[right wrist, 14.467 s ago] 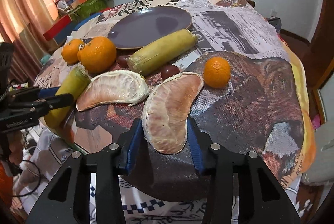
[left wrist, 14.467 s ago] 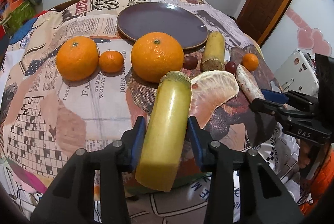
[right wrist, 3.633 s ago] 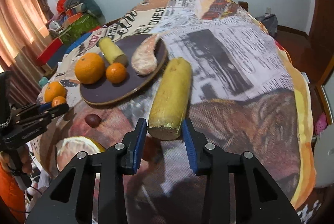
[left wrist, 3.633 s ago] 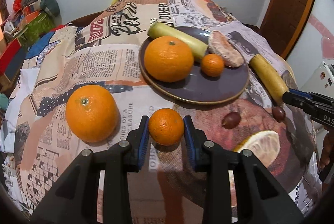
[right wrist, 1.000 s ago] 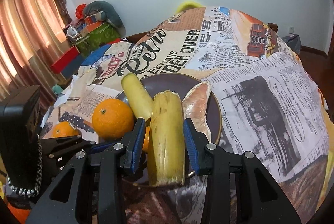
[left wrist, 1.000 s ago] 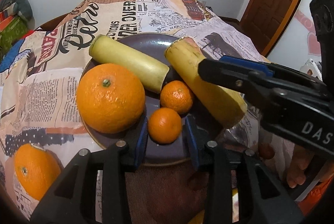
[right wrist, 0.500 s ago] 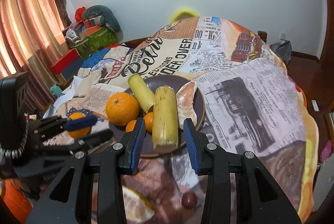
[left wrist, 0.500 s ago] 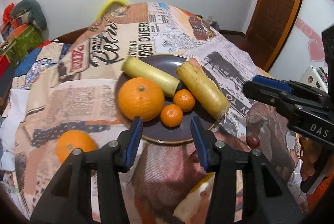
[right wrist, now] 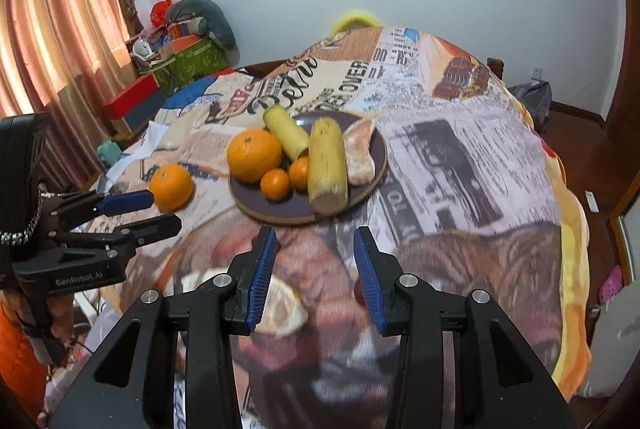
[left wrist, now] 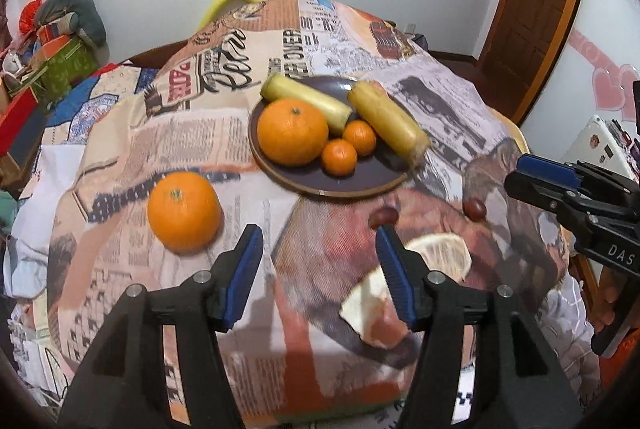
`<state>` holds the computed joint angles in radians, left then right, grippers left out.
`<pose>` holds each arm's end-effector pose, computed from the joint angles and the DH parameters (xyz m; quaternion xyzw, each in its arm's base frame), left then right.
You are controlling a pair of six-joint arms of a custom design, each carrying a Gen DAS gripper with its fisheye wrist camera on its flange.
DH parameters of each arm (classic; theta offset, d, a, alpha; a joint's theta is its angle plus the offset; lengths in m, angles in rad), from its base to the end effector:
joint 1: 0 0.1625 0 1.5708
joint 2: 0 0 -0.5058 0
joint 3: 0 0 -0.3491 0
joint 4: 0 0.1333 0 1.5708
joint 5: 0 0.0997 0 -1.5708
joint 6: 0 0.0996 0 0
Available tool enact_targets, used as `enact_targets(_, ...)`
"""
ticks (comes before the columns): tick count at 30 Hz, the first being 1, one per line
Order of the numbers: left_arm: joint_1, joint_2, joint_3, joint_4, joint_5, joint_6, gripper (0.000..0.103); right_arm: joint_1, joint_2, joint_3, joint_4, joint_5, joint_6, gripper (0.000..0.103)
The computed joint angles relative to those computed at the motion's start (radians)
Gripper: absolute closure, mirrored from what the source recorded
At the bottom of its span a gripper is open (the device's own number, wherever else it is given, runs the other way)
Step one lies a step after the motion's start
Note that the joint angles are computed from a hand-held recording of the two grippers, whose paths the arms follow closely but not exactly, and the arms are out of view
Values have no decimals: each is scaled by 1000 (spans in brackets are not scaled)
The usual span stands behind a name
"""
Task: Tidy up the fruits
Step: 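Open both tools and withdraw from the plate, then grasp the peeled pomelo segment with the left tool while the right tool grasps a brown date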
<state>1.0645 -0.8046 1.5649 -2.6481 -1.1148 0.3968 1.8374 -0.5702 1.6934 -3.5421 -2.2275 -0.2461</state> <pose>-0.1973 -0.7211 0.2325 0.3876 0.8811 -0.1657 0.2144 0.2549 -0.6581 0.1434 0.0904 -0.8682 0.3925 0.2899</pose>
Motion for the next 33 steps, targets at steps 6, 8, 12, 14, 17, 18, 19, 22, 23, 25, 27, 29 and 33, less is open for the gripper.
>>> enact_targets(6,0,2,36,40,-8,-36,28,-5,-11,62,-16,-16,48,64)
enact_targets(8,-3,6,51,48,-7,-26,28,-8,-14,75,-17,-27,57,64)
enact_targets(12,-13,17,78,46,5,3,28,-14,-21,103,-23,-35,85,64)
enact_targets(14,-15,25,85,56,9,11,28,-19,-25,114,-25,-33,97,64)
enact_targets(17,-18,40,91,51,26,23,19,-25,-30,129,-29,-30,114,64)
enact_targets(18,-18,45,94,42,27,27,17,-28,-32,133,-29,-27,119,64)
enact_targets(19,-17,49,94,34,22,31,16,-30,-32,136,-28,-25,123,63)
enact_targets(22,-14,60,80,38,4,27,16,-35,-32,138,-23,-27,126,63)
enact_targets(23,-13,64,73,44,0,22,16,-36,-32,137,-20,-26,126,63)
enact_targets(25,-15,76,60,54,-5,17,16,-40,-31,132,-12,-26,125,63)
enact_targets(27,-21,89,50,56,-5,24,16,-44,-31,127,-7,-19,125,63)
enact_targets(29,-23,95,47,53,-11,33,17,-47,-30,123,-5,-15,122,63)
enact_targets(33,-22,108,31,58,-32,47,27,-54,-26,106,5,-7,111,63)
